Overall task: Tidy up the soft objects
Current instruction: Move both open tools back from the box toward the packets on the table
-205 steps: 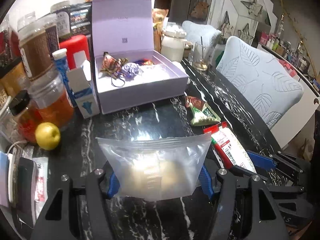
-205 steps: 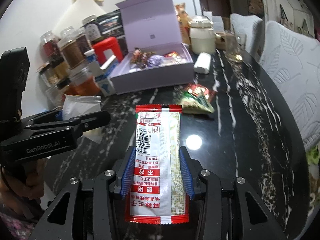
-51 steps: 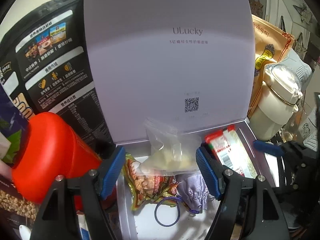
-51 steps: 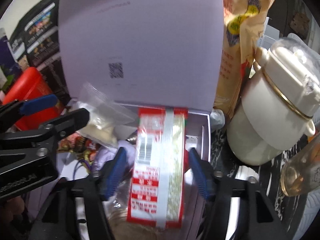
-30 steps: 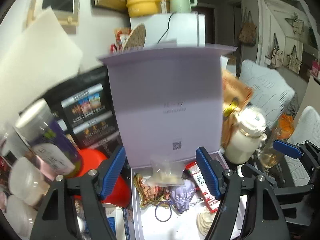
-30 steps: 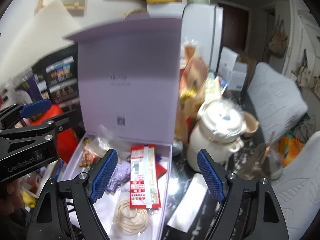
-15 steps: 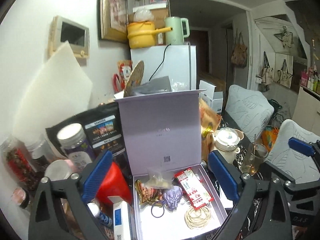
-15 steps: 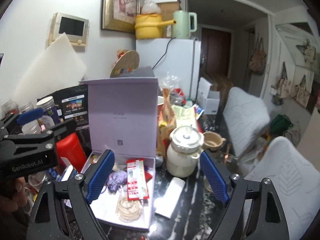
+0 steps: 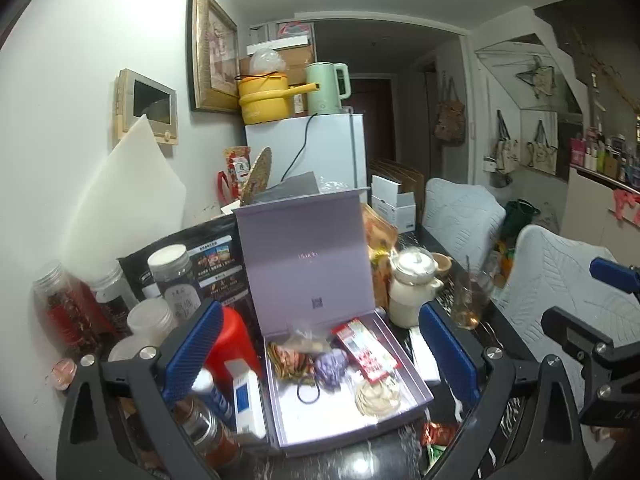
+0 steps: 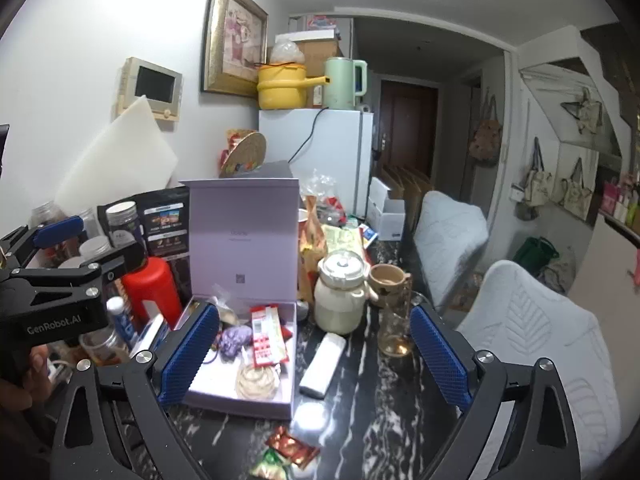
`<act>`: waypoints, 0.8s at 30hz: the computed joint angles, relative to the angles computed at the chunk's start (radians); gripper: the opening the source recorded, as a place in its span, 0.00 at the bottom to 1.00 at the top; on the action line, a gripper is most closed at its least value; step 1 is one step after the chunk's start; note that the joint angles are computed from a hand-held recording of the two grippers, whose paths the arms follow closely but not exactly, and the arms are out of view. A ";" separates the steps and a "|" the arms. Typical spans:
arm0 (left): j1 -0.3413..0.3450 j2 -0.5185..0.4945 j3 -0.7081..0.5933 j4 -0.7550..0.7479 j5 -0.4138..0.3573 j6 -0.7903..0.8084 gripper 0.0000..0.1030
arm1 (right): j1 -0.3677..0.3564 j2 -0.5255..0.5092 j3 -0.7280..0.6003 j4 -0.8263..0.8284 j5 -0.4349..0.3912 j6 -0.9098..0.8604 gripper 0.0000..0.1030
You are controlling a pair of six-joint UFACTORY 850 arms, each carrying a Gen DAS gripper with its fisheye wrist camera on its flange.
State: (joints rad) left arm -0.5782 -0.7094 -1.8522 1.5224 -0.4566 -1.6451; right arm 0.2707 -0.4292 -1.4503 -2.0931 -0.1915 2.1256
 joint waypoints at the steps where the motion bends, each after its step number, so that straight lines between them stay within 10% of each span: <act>1: -0.002 0.018 0.031 0.022 0.010 -0.024 0.97 | 0.005 0.015 0.022 -0.033 -0.012 0.033 0.95; 24: -0.029 0.147 0.340 0.086 0.132 -0.170 0.97 | 0.075 0.186 0.351 -0.082 -0.100 0.165 0.96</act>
State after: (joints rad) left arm -0.6072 -0.5622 -1.5124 1.6080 -0.3247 -1.8153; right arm 0.3455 -0.2436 -1.0994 -2.1751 -0.2913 2.2903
